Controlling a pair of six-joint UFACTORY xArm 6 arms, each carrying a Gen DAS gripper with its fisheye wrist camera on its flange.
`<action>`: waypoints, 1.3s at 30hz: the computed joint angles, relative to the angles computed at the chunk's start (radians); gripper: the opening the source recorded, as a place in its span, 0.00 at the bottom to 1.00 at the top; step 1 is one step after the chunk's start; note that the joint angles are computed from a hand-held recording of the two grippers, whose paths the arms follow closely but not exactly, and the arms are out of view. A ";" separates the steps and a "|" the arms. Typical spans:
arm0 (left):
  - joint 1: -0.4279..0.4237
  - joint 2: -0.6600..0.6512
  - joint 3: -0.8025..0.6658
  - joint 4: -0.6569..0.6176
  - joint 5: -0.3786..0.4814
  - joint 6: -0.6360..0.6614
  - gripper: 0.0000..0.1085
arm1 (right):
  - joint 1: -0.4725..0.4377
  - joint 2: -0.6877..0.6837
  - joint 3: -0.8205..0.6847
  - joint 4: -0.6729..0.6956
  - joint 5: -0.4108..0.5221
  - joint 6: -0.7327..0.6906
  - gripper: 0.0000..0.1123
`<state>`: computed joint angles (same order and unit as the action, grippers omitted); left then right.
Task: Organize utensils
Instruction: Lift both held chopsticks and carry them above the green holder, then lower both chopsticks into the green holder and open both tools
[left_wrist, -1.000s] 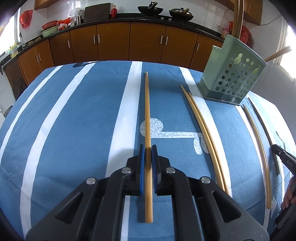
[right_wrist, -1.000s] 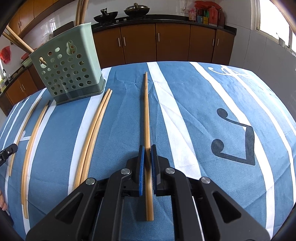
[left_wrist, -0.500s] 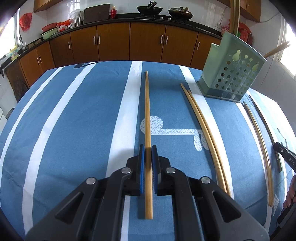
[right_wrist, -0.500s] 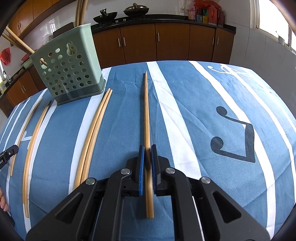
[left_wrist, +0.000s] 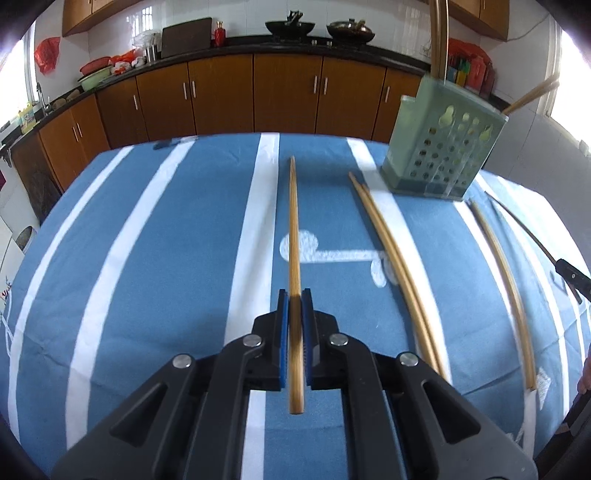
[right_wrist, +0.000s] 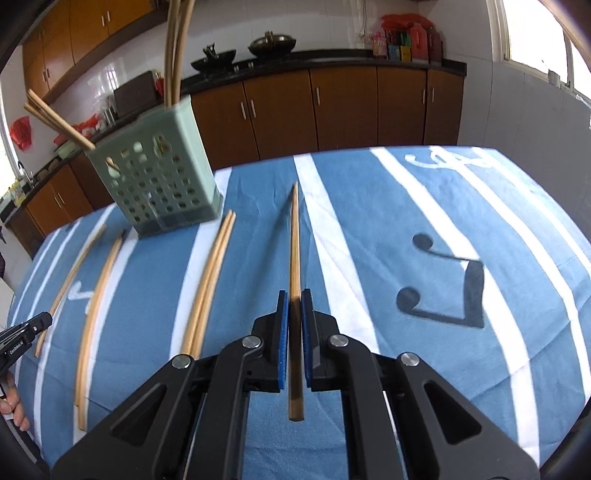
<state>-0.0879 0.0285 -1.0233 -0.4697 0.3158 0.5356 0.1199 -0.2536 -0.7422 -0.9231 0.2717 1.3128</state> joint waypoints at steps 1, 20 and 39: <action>-0.001 -0.007 -0.002 -0.011 -0.002 0.007 0.07 | -0.002 -0.015 0.000 -0.019 0.000 0.018 0.07; -0.008 -0.120 -0.073 -0.319 -0.054 0.192 0.07 | -0.033 -0.121 -0.027 -0.207 -0.020 0.188 0.07; -0.046 -0.171 -0.166 -0.435 0.016 0.311 0.07 | -0.038 -0.147 -0.138 -0.213 -0.126 0.160 0.07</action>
